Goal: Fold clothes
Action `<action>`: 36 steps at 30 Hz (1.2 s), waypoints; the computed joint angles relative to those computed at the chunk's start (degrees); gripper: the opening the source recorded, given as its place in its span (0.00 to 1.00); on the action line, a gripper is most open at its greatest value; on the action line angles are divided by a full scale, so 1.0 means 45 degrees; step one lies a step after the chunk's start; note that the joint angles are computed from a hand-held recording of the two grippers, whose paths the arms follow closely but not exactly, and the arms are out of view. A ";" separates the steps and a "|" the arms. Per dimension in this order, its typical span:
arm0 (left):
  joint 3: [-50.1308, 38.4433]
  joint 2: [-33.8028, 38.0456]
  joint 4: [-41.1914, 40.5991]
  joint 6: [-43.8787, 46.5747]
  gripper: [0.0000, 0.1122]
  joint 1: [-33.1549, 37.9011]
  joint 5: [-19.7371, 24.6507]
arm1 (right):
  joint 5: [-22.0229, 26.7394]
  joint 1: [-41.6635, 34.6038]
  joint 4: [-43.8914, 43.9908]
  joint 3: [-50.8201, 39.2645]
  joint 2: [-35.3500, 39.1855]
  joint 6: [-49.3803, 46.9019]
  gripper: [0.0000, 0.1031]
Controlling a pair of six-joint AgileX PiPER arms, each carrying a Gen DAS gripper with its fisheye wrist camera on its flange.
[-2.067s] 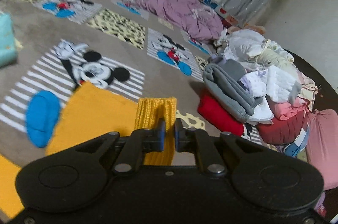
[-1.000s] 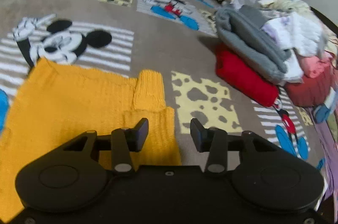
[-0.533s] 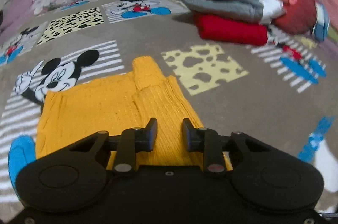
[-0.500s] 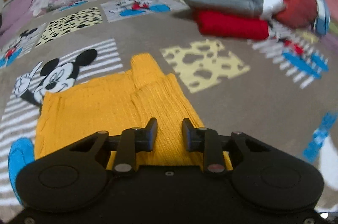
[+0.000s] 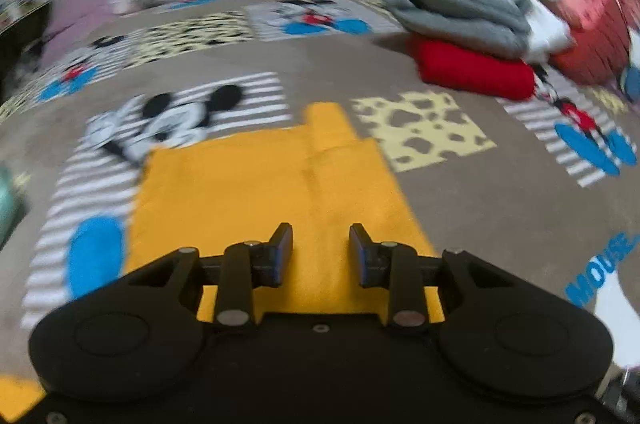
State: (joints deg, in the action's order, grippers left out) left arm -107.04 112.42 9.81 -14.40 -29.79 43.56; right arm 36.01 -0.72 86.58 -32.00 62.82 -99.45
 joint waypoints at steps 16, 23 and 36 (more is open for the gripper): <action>1.1121 -0.9497 -0.3144 -0.2597 0.42 0.6294 -0.2166 | 0.1950 -0.2926 0.0086 0.0050 -0.0146 0.2802 0.74; 1.2141 -0.9346 -0.6484 -0.0791 0.42 0.8375 -0.2862 | 0.2898 -0.3917 0.0159 -0.0015 0.0169 0.3762 0.77; 1.1541 -0.7832 -0.4231 -0.2989 0.05 0.6730 -0.5377 | 0.2955 -0.4151 0.0059 0.0060 0.0779 0.4037 0.78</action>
